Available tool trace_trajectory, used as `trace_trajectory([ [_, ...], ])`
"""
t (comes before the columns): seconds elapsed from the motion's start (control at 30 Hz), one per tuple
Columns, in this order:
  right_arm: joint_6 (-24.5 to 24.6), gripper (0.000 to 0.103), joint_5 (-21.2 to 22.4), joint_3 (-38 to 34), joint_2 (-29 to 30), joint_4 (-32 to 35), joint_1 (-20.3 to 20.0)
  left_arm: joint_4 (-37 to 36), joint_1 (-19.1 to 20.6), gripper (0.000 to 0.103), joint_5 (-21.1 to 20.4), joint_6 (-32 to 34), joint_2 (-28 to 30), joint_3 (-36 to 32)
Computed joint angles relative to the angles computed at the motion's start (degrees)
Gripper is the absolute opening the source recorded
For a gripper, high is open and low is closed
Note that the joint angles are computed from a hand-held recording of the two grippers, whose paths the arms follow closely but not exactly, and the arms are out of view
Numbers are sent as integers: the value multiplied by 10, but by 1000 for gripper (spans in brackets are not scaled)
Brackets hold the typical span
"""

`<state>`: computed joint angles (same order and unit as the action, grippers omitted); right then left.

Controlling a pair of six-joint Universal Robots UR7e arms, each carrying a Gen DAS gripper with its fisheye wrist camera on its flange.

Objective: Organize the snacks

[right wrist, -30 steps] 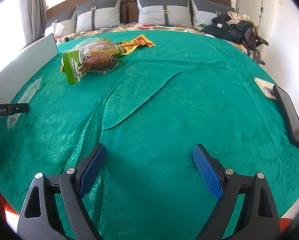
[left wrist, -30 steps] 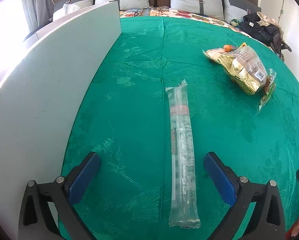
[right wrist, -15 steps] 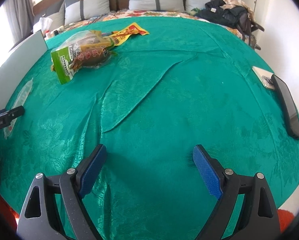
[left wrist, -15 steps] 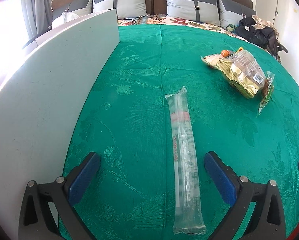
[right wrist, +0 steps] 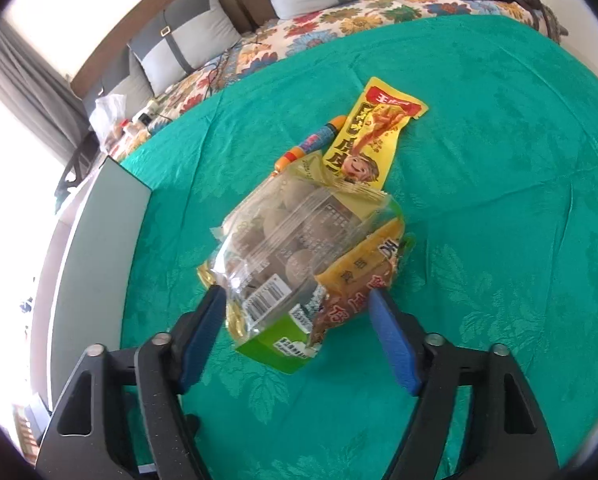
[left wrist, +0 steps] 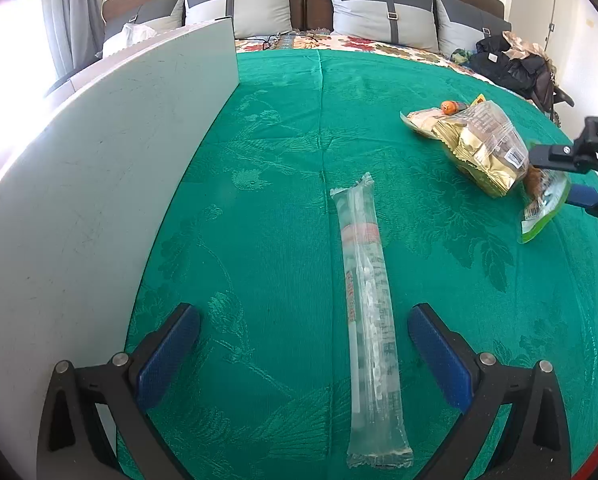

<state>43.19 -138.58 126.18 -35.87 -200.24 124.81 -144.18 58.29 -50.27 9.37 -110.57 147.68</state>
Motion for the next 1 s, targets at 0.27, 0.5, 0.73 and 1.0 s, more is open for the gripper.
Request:
trace_trajectory([
  [0.27,204,48,-98,153,-85,103,42,-4,1,103,0,1,4,-1],
  [0.5,175,63,-34,133,-66,5,34,-3,0,103,0,0,3,-1],
  [0.73,184,75,-61,-2,-31,214,7,-4,2,103,-2,2,5,-3],
  [1.0,42,40,-111,-4,-25,314,34,-6,2,103,-2,1,5,-2],
])
